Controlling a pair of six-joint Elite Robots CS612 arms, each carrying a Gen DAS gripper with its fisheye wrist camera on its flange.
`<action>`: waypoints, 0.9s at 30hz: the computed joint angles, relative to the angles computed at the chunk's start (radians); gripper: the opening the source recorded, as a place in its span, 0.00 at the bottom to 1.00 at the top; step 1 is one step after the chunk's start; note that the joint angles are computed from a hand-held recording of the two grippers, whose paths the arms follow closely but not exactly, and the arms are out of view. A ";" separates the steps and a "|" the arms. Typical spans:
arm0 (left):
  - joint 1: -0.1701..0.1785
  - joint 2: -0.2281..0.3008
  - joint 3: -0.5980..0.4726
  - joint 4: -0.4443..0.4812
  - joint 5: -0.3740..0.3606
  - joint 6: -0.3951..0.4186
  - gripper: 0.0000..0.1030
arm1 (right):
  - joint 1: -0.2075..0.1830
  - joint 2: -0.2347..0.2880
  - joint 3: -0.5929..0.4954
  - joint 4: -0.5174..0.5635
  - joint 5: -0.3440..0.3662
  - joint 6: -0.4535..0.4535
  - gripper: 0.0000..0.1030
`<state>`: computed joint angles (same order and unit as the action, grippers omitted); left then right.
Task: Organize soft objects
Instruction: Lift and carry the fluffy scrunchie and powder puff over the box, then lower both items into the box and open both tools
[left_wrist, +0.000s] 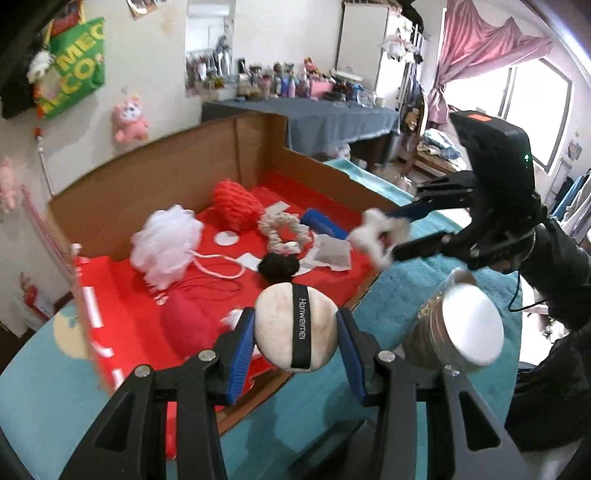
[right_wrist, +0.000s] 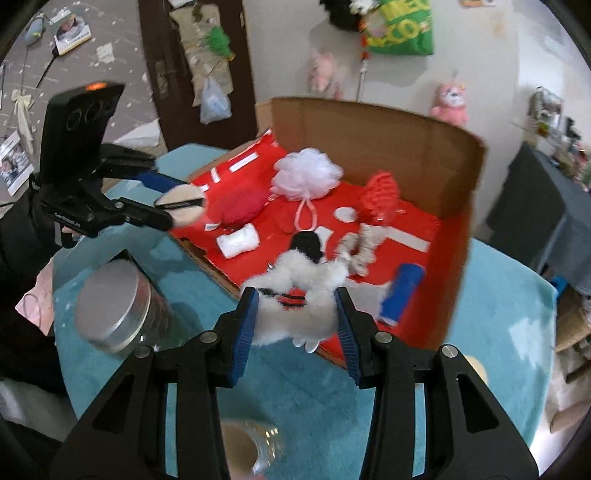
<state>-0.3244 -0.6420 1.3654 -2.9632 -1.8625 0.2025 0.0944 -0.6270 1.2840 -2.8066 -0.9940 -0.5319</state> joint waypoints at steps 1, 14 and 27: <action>-0.001 0.007 -0.019 0.031 -0.007 0.007 0.45 | 0.004 0.007 -0.022 0.048 0.000 -0.015 0.39; -0.012 0.091 -0.217 0.363 -0.010 0.077 0.45 | 0.027 0.098 -0.266 0.480 -0.061 -0.111 0.39; -0.011 0.122 -0.267 0.449 0.040 0.082 0.45 | 0.052 0.149 -0.365 0.591 -0.118 -0.165 0.39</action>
<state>-0.3349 -0.5201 1.0989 -2.5146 -1.8223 0.2850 0.1460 -0.4778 0.9190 -2.2159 -1.1124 -0.6966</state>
